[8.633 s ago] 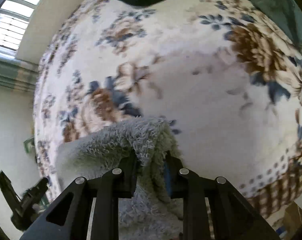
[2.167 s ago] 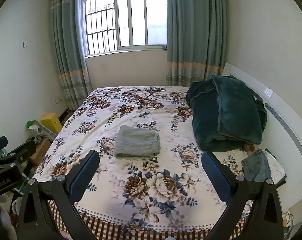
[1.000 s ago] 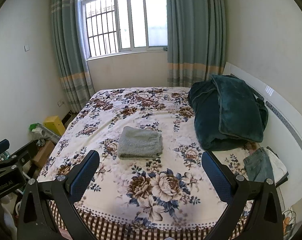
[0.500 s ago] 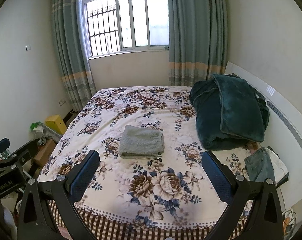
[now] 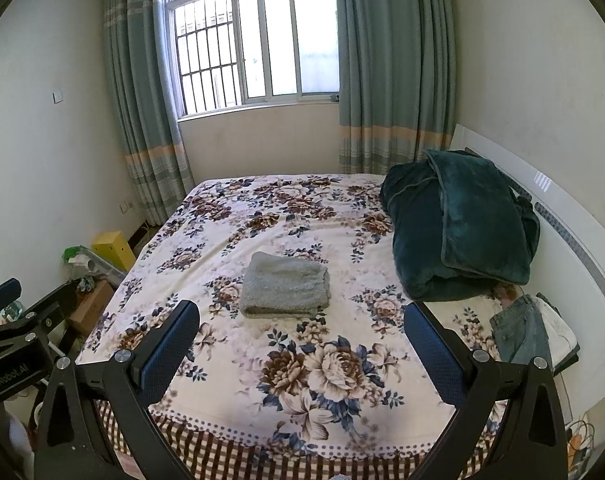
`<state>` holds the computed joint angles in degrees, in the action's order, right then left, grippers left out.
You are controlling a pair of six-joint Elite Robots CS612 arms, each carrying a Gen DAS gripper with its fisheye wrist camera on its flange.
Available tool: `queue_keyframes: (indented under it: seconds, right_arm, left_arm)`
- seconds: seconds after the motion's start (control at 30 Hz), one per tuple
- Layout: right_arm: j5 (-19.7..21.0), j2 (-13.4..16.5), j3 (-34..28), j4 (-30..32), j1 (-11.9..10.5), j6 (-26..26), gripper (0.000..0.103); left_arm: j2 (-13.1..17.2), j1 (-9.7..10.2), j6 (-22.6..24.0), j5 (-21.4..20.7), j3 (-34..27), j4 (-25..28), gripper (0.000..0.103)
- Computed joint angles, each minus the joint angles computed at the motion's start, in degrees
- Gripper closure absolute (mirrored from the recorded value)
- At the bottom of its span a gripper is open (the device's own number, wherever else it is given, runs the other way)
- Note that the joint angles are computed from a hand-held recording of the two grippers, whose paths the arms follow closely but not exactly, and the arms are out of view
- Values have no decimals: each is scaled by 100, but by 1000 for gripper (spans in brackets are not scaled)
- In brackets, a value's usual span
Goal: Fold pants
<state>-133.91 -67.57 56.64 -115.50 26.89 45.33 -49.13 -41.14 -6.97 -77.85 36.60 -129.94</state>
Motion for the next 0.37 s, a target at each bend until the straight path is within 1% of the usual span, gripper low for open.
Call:
queue_keyframes:
  seconds: [0.3, 0.37]
  right_arm:
    - [-8, 25, -32, 32, 30, 57, 0]
    - [-19, 27, -33, 26, 37, 68, 0]
  left_arm:
    - [-29, 5, 13, -7, 81, -89, 0]
    - [12, 9, 9, -18, -36, -17, 0]
